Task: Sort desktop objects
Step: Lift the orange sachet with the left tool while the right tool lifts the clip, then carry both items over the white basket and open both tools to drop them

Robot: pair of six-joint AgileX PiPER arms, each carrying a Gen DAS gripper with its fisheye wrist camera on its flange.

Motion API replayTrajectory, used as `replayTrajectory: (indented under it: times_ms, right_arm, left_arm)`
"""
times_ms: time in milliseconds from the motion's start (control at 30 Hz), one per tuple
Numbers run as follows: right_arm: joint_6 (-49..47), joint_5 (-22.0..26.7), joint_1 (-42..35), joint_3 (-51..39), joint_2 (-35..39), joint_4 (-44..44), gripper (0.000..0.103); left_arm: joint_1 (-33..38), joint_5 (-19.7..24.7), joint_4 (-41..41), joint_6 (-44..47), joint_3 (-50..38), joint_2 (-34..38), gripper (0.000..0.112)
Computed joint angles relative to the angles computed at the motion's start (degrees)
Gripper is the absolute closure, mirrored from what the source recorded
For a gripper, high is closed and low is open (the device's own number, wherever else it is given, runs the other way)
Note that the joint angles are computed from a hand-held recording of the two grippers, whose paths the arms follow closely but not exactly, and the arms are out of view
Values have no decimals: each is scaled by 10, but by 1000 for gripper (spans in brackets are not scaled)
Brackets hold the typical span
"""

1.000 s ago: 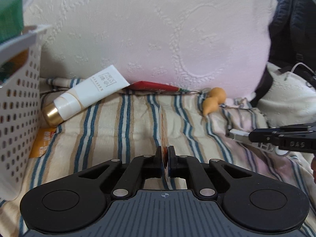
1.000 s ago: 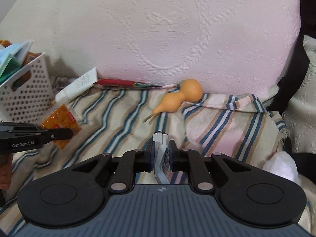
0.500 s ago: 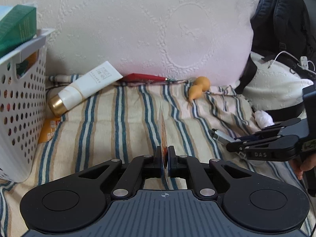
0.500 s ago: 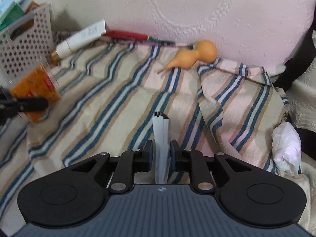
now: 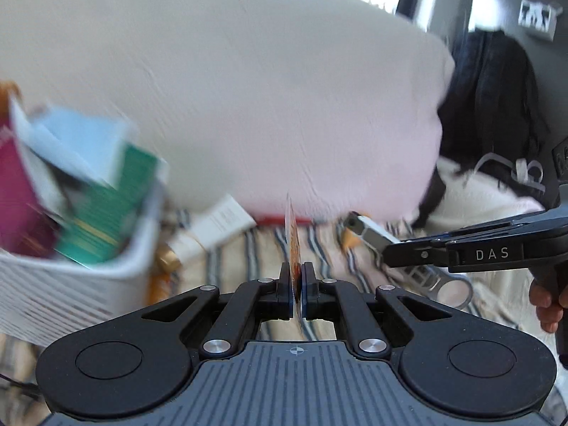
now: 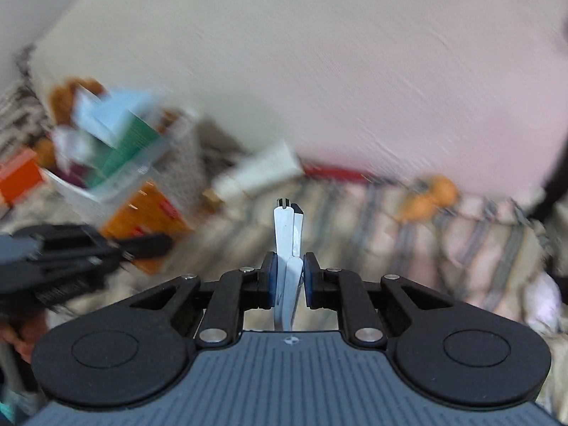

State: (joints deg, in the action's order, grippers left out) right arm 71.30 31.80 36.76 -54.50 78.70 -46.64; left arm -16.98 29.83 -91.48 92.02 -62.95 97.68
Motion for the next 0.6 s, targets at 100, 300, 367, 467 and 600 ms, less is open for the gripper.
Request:
replayTrajectory:
  times_ms: [100, 300, 367, 467, 600]
  right_arm:
    - [-20, -1, 27, -76, 34, 19, 86]
    - [-22, -19, 61, -251, 158, 9, 86]
    - [-38, -22, 62, -313, 203, 21, 86]
    - [-37, -47, 44, -393, 265, 44, 86]
    - [-95, -33, 26, -528, 355, 93, 86]
  left_arm:
    - [57, 27, 53, -47, -16, -31, 112]
    - [149, 42, 155, -184, -129, -18, 112]
    - [166, 40, 203, -254, -192, 12, 112]
    - [189, 52, 276, -355, -291, 66, 112]
    - [195, 61, 354, -448, -409, 138, 112]
